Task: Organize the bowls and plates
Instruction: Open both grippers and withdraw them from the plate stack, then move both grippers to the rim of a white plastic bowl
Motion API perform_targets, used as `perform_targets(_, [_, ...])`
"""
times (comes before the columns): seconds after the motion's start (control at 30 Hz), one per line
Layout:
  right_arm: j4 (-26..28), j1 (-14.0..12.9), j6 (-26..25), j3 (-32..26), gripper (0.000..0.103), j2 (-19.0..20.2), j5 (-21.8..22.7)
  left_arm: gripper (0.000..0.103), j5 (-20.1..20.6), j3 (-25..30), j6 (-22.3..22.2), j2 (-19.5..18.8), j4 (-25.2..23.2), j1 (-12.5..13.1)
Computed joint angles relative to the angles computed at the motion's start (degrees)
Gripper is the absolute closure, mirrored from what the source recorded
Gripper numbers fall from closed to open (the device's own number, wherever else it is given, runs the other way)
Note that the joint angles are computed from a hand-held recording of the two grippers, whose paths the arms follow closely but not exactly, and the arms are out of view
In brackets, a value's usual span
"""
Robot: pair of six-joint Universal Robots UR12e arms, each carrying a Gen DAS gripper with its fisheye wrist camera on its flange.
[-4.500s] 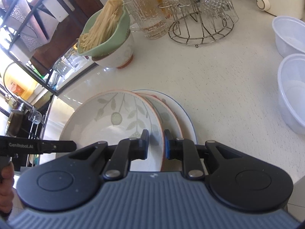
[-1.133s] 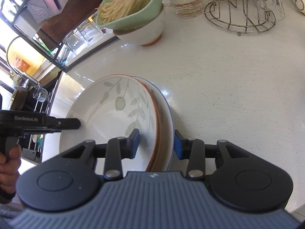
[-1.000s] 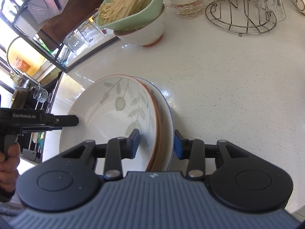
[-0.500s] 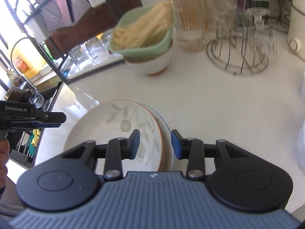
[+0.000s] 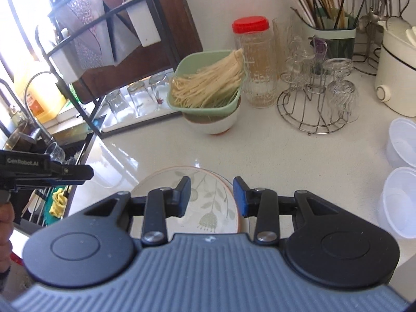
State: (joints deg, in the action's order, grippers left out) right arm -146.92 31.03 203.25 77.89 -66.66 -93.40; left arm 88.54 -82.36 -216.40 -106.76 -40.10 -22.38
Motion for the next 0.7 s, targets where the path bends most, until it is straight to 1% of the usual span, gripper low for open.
perform_targets(0.13, [0.56, 0.39, 1.75, -0.60, 0.063, -0.30, -1.44, 0.069, -0.44, 0.52, 2.30, -0.05, 1.09, -0.07])
perform_targets(0.2, [0.35, 0.55, 2.53, -0.73, 0.063, -0.40, -2.10, 0.069, 1.92, 1.79, 5.10, -0.56, -0.77, -0.72])
perform_targets(0.23, [0.28, 0.67, 2.68, -0.84, 0.063, -0.38, -2.66, 0.069, 2.35, 2.16, 5.95, -0.73, -1.23, -0.87])
perform_targets(0.43, [0.63, 1.19, 3.86, -1.47, 0.063, -0.38, -6.08, 0.069, -0.48, 3.23, 9.46, -1.47, -1.06, -0.62])
perform_targets(0.7, [2.46, 2.02, 9.79, -1.45, 0.063, -0.59, -10.76, 0.068, -4.73, 4.31, 12.62, -2.39, -1.38, -0.20])
